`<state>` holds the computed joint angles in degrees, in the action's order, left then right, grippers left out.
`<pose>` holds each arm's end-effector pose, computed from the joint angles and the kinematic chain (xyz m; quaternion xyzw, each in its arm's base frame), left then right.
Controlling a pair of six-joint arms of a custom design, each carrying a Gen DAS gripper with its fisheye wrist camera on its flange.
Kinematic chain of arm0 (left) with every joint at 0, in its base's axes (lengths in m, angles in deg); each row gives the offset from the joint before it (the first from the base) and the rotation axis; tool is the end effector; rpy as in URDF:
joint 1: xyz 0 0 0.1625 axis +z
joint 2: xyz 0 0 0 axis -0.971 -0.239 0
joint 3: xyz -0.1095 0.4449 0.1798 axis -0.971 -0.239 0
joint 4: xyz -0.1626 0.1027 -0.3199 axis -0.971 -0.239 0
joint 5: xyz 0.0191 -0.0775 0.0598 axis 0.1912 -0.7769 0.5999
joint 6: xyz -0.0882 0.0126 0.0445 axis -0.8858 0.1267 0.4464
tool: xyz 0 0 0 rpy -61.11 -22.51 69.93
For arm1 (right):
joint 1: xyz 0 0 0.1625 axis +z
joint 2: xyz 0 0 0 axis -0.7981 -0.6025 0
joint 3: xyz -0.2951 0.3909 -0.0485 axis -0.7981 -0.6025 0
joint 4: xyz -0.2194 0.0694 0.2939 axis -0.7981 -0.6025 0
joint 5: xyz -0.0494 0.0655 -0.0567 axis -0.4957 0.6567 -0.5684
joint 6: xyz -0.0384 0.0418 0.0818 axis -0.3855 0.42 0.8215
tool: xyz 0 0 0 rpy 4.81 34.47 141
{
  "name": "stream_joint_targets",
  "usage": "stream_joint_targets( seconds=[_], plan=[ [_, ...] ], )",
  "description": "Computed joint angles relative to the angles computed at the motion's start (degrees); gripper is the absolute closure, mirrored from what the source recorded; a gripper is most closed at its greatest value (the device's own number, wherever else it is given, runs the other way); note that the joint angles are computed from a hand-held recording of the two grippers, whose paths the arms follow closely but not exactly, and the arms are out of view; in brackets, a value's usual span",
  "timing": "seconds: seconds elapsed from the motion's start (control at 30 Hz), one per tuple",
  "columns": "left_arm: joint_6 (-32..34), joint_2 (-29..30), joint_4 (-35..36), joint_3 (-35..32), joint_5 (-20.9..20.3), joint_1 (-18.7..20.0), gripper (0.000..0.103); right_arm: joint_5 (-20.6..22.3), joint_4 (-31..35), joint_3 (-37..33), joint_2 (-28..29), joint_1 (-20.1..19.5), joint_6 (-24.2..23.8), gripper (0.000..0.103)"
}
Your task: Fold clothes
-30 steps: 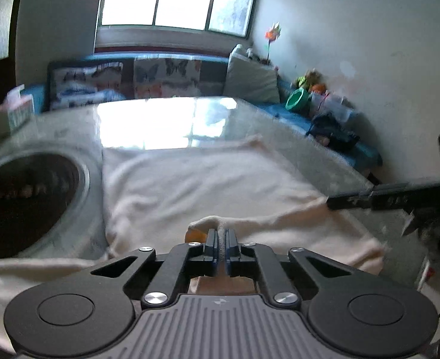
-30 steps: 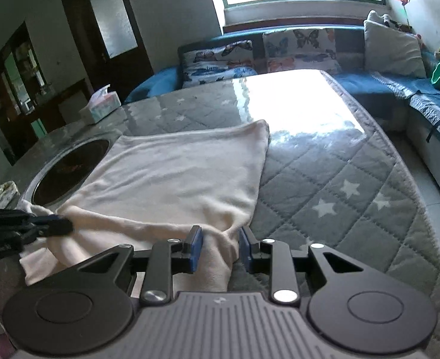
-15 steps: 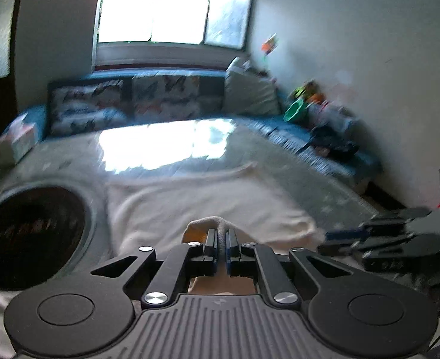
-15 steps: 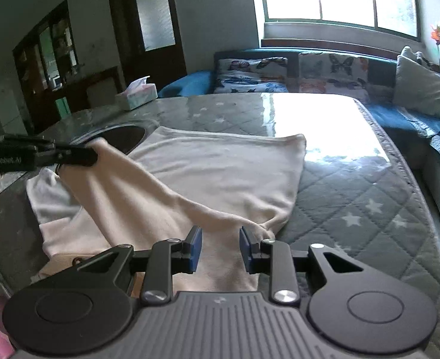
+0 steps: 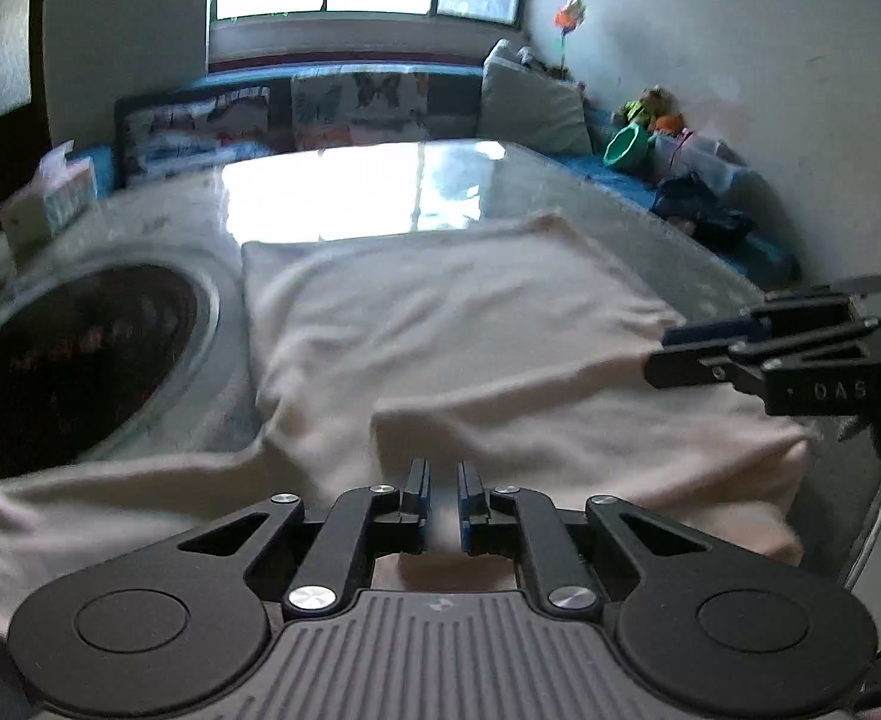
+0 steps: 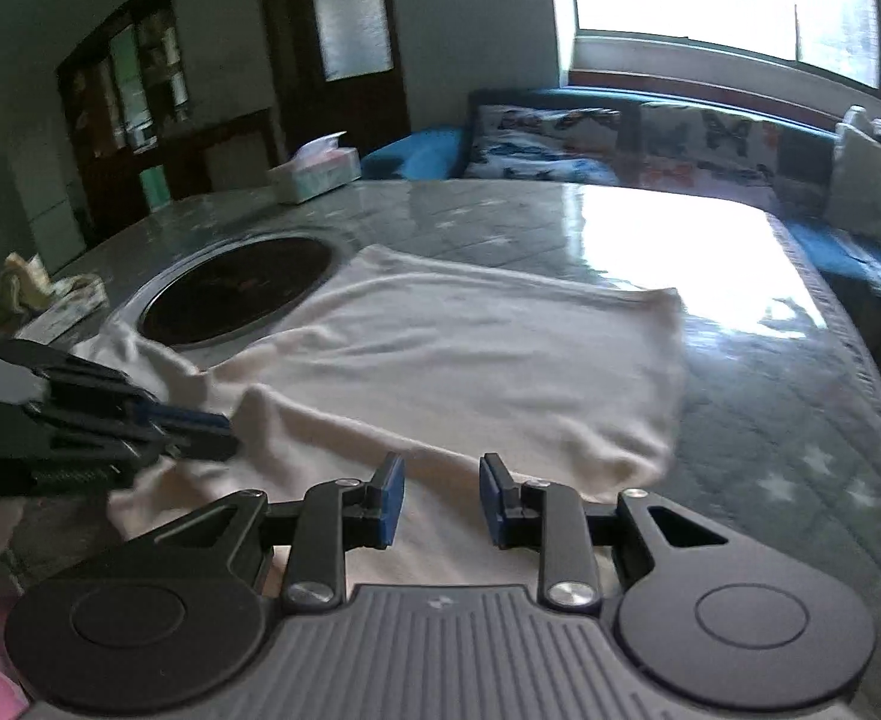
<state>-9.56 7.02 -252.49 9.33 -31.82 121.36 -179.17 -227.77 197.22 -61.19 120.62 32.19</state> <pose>-0.3301 -0.5795 -0.1138 0.4352 0.8608 -0.2142 0.1545 -0.0648 -0.4980 0.2562 0.1732 -0.8610 0.3847 0.2840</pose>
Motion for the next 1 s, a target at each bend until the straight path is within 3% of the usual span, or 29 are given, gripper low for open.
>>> stream_joint_targets(
  seconds=[0.17, 0.27, 0.37, 0.6, 0.73, 0.83, 1.0],
  plan=[
    [-2.3, -2.5, -3.0, 3.0, 0.6, 1.1, 0.081, -1.8, 4.4, -3.4, 2.4, 2.8, -1.1, 0.076],
    [-4.0, -3.9, -6.0, 4.8, 3.3, 1.8, 0.071, -2.5, 6.4, -5.3, 3.9, 4.4, -1.8, 0.076],
    [-5.9, -5.2, -8.9, 6.6, 6.6, 2.6, 0.069, -4.0, 8.2, -7.0, 5.6, 5.8, -2.3, 0.076],
    [-10.8, -7.2, -15.3, 8.8, 18.5, 4.2, 0.064, -5.5, 7.7, -8.1, 7.5, 7.7, -3.7, 0.075],
    [-14.1, -7.1, -17.2, 8.1, 26.1, 5.1, 0.051, -6.4, 8.9, -8.3, 7.5, 8.3, -4.0, 0.075],
    [-16.9, -7.1, -14.9, 6.7, 28.9, 6.0, 0.051, -6.9, 8.7, -8.2, 7.7, 8.5, -3.8, 0.075],
    [-18.9, -6.3, -12.6, 4.9, 29.3, 6.8, 0.054, -5.7, 6.9, -7.0, 6.9, 8.8, -3.6, 0.075]
  ],
)
